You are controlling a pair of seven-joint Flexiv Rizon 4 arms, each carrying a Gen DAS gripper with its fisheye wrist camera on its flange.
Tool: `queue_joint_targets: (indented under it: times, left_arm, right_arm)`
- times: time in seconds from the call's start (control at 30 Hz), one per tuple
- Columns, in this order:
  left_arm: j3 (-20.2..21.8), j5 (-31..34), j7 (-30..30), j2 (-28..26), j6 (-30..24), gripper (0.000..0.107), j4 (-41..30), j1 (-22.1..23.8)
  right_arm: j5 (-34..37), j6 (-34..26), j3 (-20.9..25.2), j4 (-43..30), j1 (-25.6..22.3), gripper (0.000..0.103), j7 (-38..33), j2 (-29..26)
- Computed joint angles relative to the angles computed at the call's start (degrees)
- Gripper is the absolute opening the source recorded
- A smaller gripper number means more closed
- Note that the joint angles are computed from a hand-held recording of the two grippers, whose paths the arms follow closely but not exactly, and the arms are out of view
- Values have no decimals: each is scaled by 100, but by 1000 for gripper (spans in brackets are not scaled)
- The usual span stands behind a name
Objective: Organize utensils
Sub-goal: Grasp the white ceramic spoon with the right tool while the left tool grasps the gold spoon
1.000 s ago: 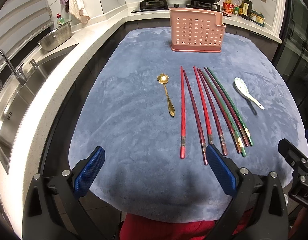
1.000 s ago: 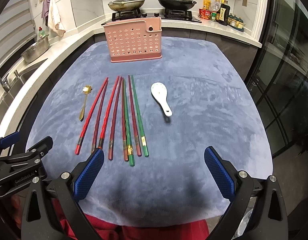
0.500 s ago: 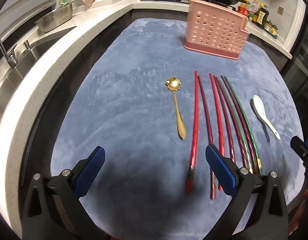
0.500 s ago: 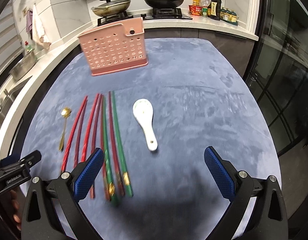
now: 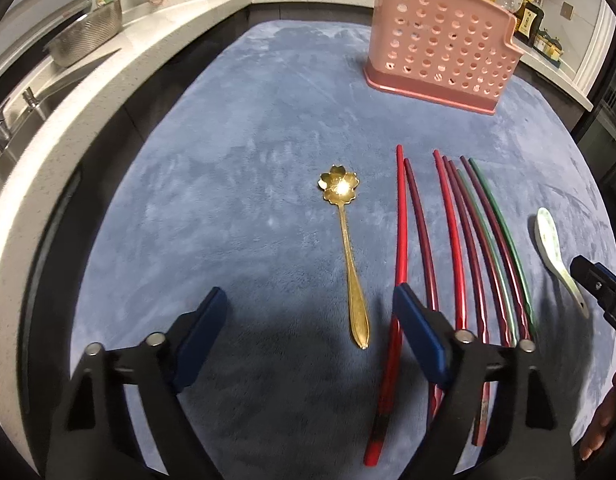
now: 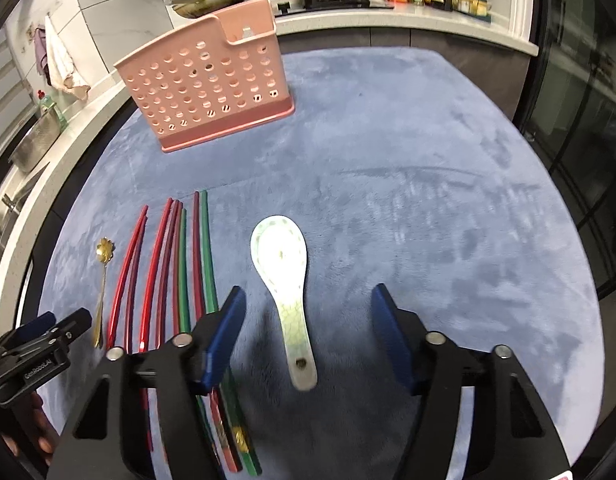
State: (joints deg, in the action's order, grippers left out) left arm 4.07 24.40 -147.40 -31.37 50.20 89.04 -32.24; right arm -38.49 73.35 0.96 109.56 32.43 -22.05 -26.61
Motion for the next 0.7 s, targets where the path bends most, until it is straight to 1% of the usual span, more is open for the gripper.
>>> queue_joint_targets:
  times: [0.03, 0.07, 0.13, 0.2, 0.27, 0.37, 0.43, 0.47, 0.53, 0.7]
  left_arm:
    - [-27, -41, 35, -20, 30, 71, 7, 37]
    - [-57, -105, 81, -46, 57, 67, 14, 82]
    - [-83, -201, 140, -80, 111, 65, 41, 127]
    - [-123, -333, 223, -109, 181, 59, 83, 181]
    - [-116, -417, 252, -129, 244, 58, 119, 190]
    - [-75, -456, 271, -137, 211, 58, 109, 147]
    - [-51, -460, 262, -126, 212, 54, 126, 125]
    - [-42, -465, 236, -114, 228, 51, 146, 116]
    - [-47, -481, 217, -83, 311, 46, 217, 119]
    - [-71, -501, 252, -26, 411, 26, 317, 126]
  right_arm:
    - [60, 2, 41, -43, -39, 53, -60, -55]
    - [135, 12, 84, -76, -78, 50, -127, -103]
    - [322, 3, 174, -131, -134, 45, -254, -175]
    - [612, 55, 326, -172, -236, 43, -427, -248]
    - [840, 76, 418, -199, -283, 41, -588, -294]
    - [902, 165, 299, -146, -167, 38, -628, -288]
    - [974, 209, 298, -113, -150, 35, -678, -272]
    - [1011, 235, 300, -89, -146, 33, -696, -258]
    - [1061, 262, 290, -46, -127, 28, -720, -230]
    - [1241, 347, 381, 19, -154, 18, -846, -182]
